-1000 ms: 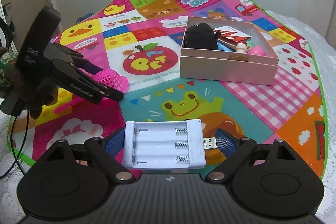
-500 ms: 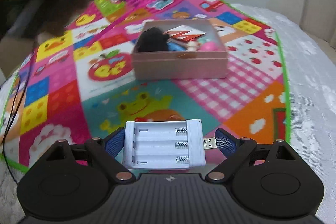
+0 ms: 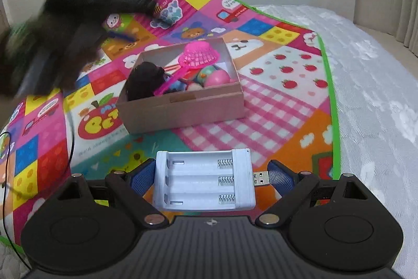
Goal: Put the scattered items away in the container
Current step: 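Open both grippers over the pink box to drop charger and net toy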
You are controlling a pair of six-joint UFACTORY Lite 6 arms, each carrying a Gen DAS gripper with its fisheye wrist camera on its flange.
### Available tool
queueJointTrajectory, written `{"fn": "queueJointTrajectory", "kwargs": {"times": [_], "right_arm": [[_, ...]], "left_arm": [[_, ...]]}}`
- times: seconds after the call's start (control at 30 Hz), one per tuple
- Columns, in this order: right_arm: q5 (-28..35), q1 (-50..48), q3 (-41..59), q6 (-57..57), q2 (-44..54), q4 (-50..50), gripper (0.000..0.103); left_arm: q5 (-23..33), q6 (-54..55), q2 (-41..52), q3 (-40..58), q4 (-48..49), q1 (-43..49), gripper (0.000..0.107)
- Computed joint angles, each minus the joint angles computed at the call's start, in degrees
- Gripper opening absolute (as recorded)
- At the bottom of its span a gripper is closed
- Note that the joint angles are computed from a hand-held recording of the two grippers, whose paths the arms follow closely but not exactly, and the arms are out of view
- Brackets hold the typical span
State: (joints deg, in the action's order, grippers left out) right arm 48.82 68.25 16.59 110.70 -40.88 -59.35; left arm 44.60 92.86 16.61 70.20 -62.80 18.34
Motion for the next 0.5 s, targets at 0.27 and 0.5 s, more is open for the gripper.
{"fn": "queueJointTrajectory", "kwargs": {"times": [0.27, 0.5], "right_arm": [[-19.3, -21.9, 15.7, 10.3, 24.8, -28.3, 0.091], [-18.0, -31.3, 48.3, 17.5, 61.1, -42.8, 0.091]], "left_arm": [[2.2, 26.2, -3.7, -12.5, 8.2, 23.5, 0.100], [5.3, 32.2, 6.1, -2.6, 13.7, 39.8, 0.101]]}}
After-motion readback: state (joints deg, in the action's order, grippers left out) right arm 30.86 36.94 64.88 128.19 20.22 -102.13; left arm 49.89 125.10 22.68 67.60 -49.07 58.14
